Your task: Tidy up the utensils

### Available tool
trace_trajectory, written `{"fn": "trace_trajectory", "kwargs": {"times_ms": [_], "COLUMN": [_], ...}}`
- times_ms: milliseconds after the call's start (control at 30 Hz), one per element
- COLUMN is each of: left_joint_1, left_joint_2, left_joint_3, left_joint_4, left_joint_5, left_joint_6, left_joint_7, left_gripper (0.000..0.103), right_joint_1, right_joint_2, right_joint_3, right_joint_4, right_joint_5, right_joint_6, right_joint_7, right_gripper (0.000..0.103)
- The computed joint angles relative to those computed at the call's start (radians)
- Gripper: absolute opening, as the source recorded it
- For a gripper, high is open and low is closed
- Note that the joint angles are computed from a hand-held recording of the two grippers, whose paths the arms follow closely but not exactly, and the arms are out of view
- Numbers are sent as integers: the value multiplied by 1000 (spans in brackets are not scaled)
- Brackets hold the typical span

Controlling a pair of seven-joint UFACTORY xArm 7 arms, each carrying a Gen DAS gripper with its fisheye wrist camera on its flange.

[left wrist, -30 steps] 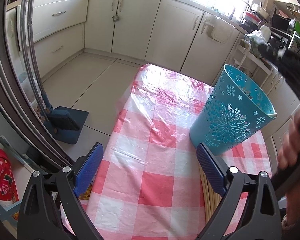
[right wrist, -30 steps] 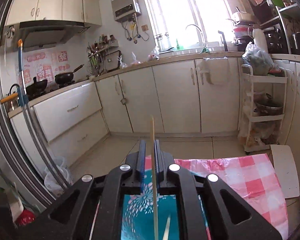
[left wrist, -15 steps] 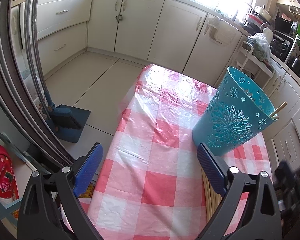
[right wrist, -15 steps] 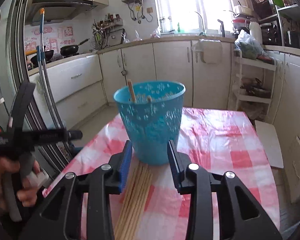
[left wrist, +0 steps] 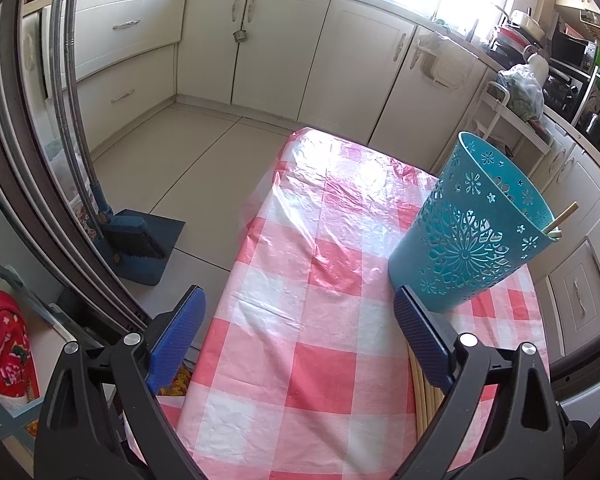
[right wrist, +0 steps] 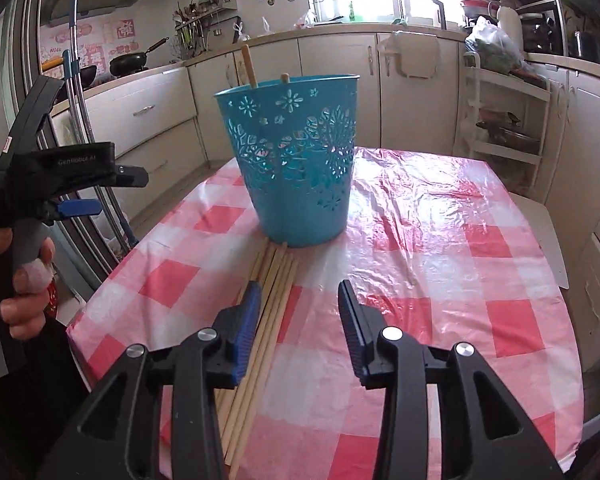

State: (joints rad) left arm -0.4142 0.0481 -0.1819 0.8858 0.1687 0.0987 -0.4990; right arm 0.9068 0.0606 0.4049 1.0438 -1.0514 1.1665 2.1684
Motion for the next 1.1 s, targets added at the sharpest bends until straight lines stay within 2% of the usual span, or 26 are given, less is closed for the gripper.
{"fn": "trace_trajectory", "kwargs": {"times_ms": [600, 1100], "left_joint_1": [1, 2], "left_joint_2": [0, 0], "left_joint_3": [-1, -1], "left_joint_4": [0, -1], "left_joint_5": [-13, -18], "left_joint_6": [0, 0], "left_joint_7": [12, 18], "left_gripper": [91, 91], "right_joint_1": [-7, -11], "right_joint_2": [11, 11], "right_joint_3": [-11, -14], "right_joint_4": [-15, -22], "right_joint_5": [22, 33], "right_joint_6": [-67, -85], "right_joint_7": [2, 4], "right_gripper": [40, 41]}}
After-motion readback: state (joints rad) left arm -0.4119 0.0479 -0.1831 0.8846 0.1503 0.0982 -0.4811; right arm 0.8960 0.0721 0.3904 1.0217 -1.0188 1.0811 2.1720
